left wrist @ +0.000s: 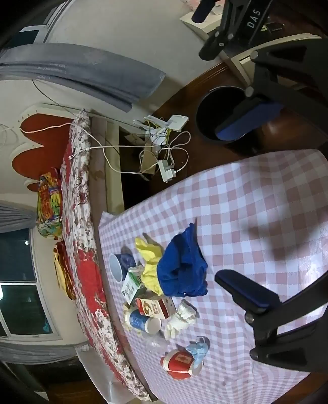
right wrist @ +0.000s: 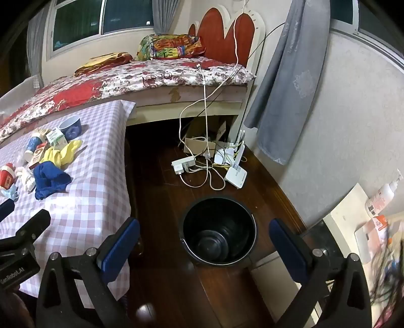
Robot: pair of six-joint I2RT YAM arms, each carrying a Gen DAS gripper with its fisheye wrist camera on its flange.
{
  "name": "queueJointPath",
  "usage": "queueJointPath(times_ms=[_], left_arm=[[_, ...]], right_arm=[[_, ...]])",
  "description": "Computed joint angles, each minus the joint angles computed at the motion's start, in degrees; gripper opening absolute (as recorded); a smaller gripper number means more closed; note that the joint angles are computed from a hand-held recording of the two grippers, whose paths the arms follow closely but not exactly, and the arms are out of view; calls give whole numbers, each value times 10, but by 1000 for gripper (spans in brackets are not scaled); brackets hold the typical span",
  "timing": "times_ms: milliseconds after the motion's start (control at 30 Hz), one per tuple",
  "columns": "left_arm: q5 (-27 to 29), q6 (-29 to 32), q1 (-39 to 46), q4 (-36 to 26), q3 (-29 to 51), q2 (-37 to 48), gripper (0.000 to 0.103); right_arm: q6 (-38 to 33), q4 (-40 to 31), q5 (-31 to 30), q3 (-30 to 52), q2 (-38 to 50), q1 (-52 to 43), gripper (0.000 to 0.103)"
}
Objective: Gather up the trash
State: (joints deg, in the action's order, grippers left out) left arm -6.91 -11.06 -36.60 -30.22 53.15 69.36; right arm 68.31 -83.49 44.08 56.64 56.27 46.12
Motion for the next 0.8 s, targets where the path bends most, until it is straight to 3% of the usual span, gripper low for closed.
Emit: queueJointPath(times_ms=[333, 400, 800], left_arm=[[-11, 2, 1, 3, -4, -9, 103], [-11, 2, 2, 5, -6, -10, 103], [-11, 3, 3, 5, -6, -10, 103]], right_arm=[[23, -22, 0, 6, -2, 18, 103], [-14, 1, -4, 9, 4, -6, 103], [1, -9, -1, 13, 12, 4, 103]])
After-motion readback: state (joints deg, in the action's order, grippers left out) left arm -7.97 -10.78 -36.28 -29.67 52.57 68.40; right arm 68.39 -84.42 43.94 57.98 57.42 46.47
